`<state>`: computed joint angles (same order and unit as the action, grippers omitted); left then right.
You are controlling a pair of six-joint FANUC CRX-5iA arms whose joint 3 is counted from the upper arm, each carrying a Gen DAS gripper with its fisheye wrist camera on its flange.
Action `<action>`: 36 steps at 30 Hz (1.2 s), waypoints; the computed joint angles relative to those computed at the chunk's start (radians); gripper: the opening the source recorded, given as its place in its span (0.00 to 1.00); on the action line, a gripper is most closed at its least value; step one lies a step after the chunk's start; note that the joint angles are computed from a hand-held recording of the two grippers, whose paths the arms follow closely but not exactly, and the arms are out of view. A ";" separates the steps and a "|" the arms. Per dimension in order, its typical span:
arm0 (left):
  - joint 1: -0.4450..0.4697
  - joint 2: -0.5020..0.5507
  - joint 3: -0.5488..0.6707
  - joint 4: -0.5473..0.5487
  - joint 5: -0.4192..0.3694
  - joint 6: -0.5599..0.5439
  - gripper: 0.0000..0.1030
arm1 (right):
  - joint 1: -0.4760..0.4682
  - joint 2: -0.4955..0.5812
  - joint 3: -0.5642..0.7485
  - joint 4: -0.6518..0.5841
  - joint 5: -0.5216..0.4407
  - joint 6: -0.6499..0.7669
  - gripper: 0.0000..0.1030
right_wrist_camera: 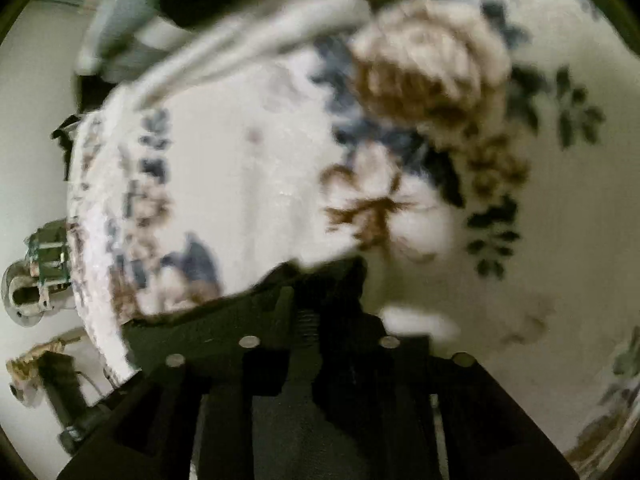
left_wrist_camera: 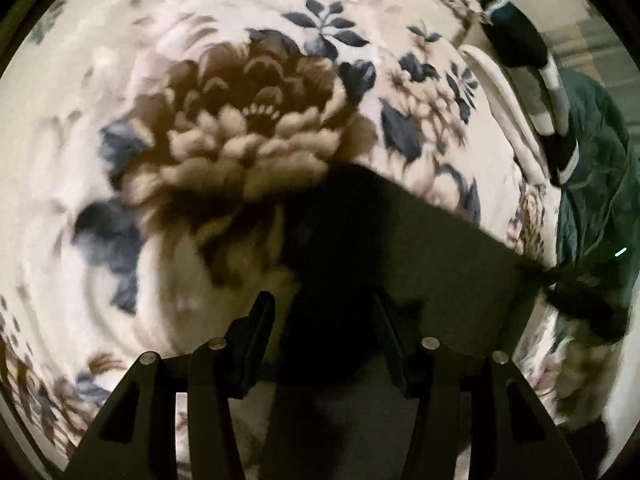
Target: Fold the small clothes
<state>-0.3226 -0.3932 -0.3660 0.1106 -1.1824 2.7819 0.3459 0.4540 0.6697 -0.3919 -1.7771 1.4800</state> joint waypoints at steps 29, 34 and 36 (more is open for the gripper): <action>-0.187 -0.066 -0.111 -0.155 0.245 0.235 0.50 | 0.425 0.294 0.319 -0.087 -0.311 -0.105 0.00; -0.169 -0.052 -0.113 -0.111 0.254 0.166 0.51 | 0.388 0.305 0.434 -0.140 -0.319 -0.013 0.02; -0.159 -0.052 -0.121 -0.097 0.264 0.156 0.51 | 0.425 0.282 0.434 -0.058 -0.324 0.128 0.40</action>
